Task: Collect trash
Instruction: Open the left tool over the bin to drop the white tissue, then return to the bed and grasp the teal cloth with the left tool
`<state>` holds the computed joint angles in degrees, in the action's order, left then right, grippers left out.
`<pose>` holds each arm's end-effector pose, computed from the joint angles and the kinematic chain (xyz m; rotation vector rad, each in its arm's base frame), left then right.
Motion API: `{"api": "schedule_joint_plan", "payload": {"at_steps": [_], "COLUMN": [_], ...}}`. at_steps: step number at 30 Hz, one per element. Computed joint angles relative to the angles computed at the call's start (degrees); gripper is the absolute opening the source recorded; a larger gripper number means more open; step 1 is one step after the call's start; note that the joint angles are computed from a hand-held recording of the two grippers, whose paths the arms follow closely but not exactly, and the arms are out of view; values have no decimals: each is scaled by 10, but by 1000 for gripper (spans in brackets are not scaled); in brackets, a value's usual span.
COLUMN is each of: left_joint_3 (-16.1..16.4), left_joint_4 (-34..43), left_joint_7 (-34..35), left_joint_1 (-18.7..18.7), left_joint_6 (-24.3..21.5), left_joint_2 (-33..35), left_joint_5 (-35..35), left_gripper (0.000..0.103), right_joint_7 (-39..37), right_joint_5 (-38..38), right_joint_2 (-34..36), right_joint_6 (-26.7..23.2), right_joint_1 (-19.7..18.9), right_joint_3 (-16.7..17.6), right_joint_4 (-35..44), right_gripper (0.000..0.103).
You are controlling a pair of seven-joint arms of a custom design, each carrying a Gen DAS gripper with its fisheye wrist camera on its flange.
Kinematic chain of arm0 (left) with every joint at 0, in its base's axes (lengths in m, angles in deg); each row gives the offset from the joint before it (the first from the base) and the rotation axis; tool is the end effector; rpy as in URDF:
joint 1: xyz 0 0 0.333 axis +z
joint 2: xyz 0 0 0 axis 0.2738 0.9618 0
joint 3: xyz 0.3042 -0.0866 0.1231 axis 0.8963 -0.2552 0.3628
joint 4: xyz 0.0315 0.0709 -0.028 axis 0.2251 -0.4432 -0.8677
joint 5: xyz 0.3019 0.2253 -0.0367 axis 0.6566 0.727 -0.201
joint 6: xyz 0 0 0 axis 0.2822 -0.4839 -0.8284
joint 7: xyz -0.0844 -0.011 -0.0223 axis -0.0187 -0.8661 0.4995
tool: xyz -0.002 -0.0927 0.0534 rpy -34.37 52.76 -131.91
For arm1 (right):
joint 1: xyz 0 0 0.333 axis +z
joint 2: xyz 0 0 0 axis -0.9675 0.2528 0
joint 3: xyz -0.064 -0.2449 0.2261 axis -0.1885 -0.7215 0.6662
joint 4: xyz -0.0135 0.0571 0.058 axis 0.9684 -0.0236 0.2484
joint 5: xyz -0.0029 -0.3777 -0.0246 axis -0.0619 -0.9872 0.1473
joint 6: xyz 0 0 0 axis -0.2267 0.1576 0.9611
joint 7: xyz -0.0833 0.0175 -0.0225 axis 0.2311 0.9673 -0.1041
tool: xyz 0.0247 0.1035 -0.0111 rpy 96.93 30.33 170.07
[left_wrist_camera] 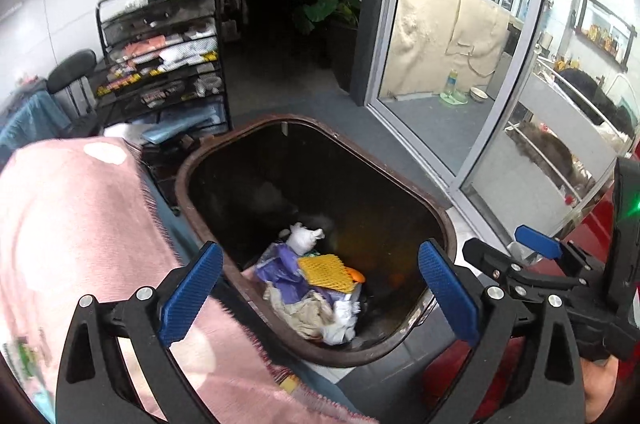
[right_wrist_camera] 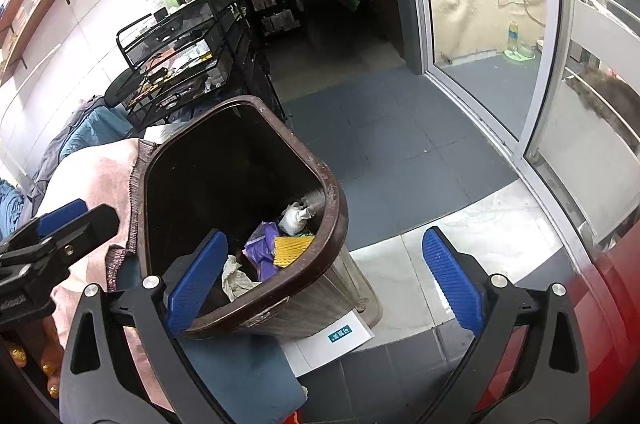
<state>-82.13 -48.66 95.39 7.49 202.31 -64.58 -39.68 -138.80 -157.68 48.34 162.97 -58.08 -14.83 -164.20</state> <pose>0.5579 -0.1861 0.4865 -1.1432 2.4183 -1.0087 0.4829 0.2239 0.4223 -1.0994 2.1904 -0.6801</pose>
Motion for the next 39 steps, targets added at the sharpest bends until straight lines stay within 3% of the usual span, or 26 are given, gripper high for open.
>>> {"api": "schedule_joint_plan", "payload": {"at_steps": [9,17,21,27,30,32,36,38,39], "left_joint_3": [23,83,106,121,136,144,131,130,130], "left_joint_4": [-67,-123,-152,-177,-157,-134,-113,-107,-111], "left_joint_7": [54,113,98,-10,-74,-89,-121,-107,-97], "left_joint_1": [-12,-30,-26,19,46,60,93,101,104], "left_joint_6": [72,101,125,142,99,59,28,3,-1], "left_joint_2": [-63,-121,-138,-134,-118,-102,-77,-78,-82], "left_joint_5": [-32,-77,-66,44,83,76,109,84,70], "left_gripper": [97,97,97,97,86,72,53,31,26], "right_joint_7": [-10,-32,-51,-105,-137,-160,-201,-215,-234], "right_joint_5": [-16,-29,-33,-19,-6,4,22,29,40], "right_joint_2": [14,38,55,83,100,113,132,139,146], "right_joint_6": [-4,13,26,36,41,48,55,60,64], "right_joint_1": [14,36,51,79,94,105,128,137,140], "right_joint_3": [5,6,5,2,-2,-4,-13,-18,-18], "right_joint_4": [28,69,95,137,163,181,212,222,231], "right_gripper": [97,97,97,97,97,97,97,97,97]}}
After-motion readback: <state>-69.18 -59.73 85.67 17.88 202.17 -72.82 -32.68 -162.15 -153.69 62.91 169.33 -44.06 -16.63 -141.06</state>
